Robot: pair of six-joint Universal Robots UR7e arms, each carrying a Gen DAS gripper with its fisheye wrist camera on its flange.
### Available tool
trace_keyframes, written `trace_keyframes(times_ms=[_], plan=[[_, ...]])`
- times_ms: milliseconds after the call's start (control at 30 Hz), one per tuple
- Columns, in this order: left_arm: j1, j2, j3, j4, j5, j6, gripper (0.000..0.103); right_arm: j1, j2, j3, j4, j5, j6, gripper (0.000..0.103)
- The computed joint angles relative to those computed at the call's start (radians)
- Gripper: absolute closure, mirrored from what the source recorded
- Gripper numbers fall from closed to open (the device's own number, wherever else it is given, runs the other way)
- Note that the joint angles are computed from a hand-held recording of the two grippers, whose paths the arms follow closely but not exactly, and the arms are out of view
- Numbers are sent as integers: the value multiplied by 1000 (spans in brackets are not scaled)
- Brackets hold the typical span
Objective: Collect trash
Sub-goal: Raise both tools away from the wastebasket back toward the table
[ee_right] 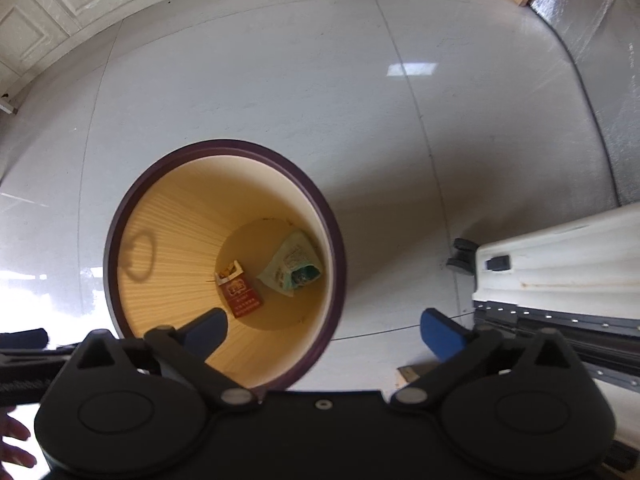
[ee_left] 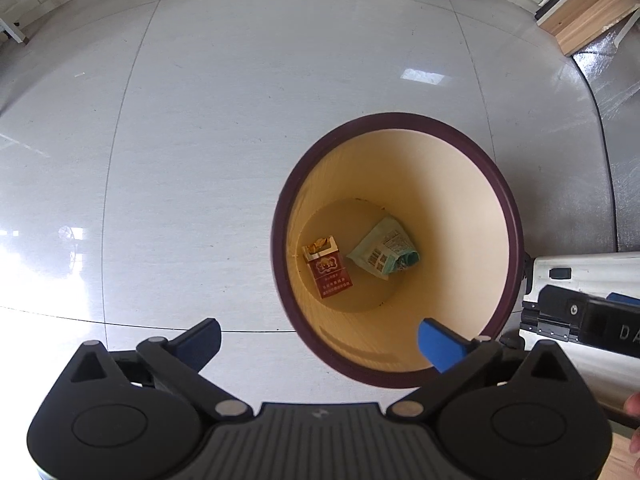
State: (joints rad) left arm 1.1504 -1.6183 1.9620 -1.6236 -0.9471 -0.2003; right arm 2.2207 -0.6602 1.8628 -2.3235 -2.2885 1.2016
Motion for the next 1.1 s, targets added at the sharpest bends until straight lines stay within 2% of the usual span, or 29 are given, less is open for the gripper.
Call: trace_keyframes(times_ms=[167,300,533,667,967,1100], plan=[[-30,-43,-12,37,-5,-19,0,33,-15,-23,83,0,29,0],[-73,-82,-52,112,-17,-52,0,73,-22,-85,210,6,68,0],[-176,-135,-183,350,-24,-162,0,168,-21,-261,479,41,157,0],[-234,-153,-263,458,-21,-233,0,225,-16,-347,577,44,133,0],[-377,-158,-454,654,-47,-387,0,331,4,-585,818,91,226,0],[-440,-147,-547,740,-66,-452,0,369,37,-716,912,88,217,0]])
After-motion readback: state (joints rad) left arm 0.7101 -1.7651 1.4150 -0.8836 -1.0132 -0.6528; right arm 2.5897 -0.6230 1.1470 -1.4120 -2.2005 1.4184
